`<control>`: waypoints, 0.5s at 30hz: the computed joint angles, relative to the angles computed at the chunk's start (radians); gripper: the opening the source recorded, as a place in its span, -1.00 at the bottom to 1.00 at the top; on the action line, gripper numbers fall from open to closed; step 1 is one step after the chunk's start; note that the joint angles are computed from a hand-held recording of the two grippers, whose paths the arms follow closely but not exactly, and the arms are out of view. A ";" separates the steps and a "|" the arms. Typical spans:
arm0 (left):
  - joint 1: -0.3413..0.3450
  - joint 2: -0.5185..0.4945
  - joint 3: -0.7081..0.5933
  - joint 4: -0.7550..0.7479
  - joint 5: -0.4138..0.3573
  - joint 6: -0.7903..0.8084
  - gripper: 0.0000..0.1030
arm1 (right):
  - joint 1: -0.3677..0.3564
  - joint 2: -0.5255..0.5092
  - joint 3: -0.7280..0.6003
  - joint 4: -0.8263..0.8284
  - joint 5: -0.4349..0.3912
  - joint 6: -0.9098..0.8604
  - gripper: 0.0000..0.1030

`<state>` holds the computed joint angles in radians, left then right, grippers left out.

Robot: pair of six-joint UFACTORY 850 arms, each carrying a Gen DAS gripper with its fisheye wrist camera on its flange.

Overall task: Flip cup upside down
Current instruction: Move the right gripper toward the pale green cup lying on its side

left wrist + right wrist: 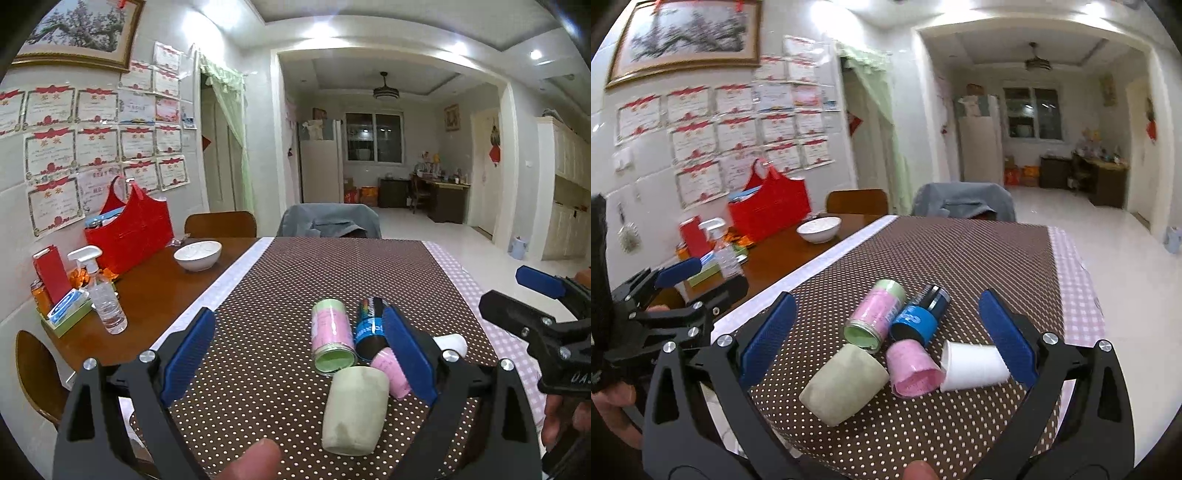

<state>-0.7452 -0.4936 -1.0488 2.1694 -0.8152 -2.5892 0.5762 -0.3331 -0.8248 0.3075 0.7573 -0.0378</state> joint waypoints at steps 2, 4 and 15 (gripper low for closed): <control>0.006 -0.001 0.002 -0.005 -0.005 -0.008 0.75 | -0.008 -0.017 -0.021 -0.045 -0.010 -0.028 0.88; 0.015 -0.006 0.004 -0.008 -0.006 -0.017 0.75 | -0.017 -0.039 -0.048 -0.081 -0.026 -0.067 0.88; 0.062 -0.063 -0.037 -0.094 0.047 0.059 0.75 | -0.094 -0.194 -0.257 -0.609 -0.398 -0.087 0.88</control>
